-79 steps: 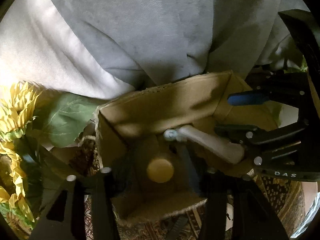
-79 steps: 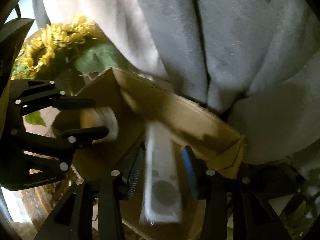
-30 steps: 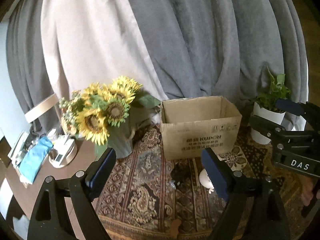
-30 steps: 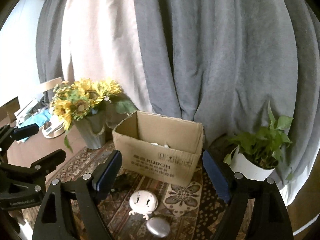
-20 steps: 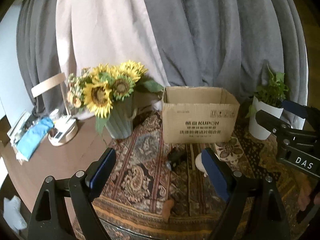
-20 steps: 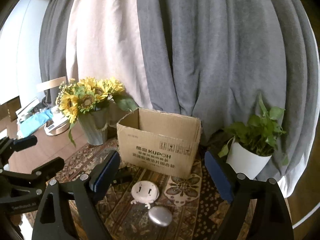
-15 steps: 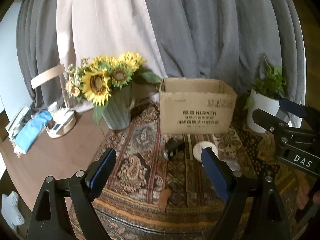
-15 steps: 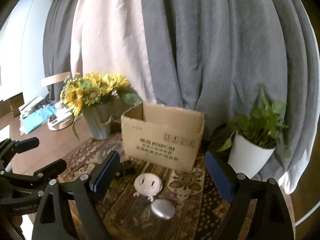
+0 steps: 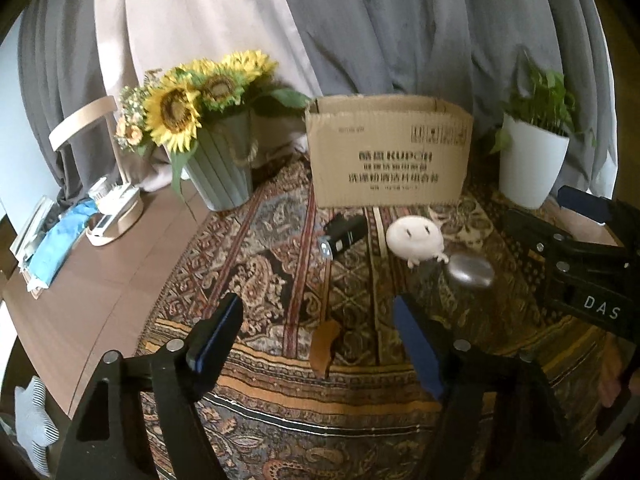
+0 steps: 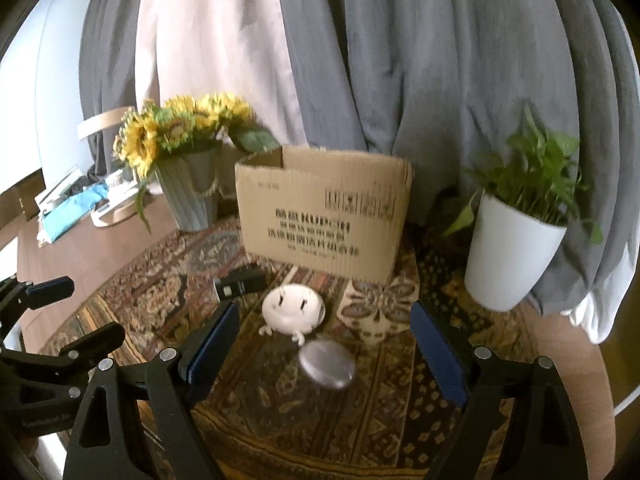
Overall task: Organize rigid objects
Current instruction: 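Withdraw both tools from the box toward the remaining items on the rug, then grasp the brown wooden piece with the left tool while the right tool grasps the silver stone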
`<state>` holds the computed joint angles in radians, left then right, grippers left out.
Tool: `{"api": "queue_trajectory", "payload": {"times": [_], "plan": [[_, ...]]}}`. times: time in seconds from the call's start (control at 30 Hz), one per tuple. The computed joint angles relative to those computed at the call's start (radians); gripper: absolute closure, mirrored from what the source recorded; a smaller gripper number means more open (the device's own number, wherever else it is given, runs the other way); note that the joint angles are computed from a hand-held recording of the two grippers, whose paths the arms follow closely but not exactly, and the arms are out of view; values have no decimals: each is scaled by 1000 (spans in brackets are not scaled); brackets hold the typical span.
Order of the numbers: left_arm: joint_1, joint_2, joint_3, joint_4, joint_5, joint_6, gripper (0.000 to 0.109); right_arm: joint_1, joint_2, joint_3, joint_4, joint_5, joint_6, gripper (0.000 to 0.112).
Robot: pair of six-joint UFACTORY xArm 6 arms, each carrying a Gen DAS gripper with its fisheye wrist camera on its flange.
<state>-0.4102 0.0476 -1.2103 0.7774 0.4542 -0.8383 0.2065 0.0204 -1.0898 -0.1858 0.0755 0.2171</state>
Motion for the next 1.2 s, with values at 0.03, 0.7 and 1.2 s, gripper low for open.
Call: {"api": "queue_trajectory", "payload": {"times": [0.03,0.7,1.2], "plan": [[0,5,-1,3,0,3,32,0,5,2,4,2,-2,24],[34,173,-68,-266,29,183,59,10,203,-137,57,130,-36,24],[41,241,-127,-418,51,273,77,9,325,-276,172,213,-154,24]]}}
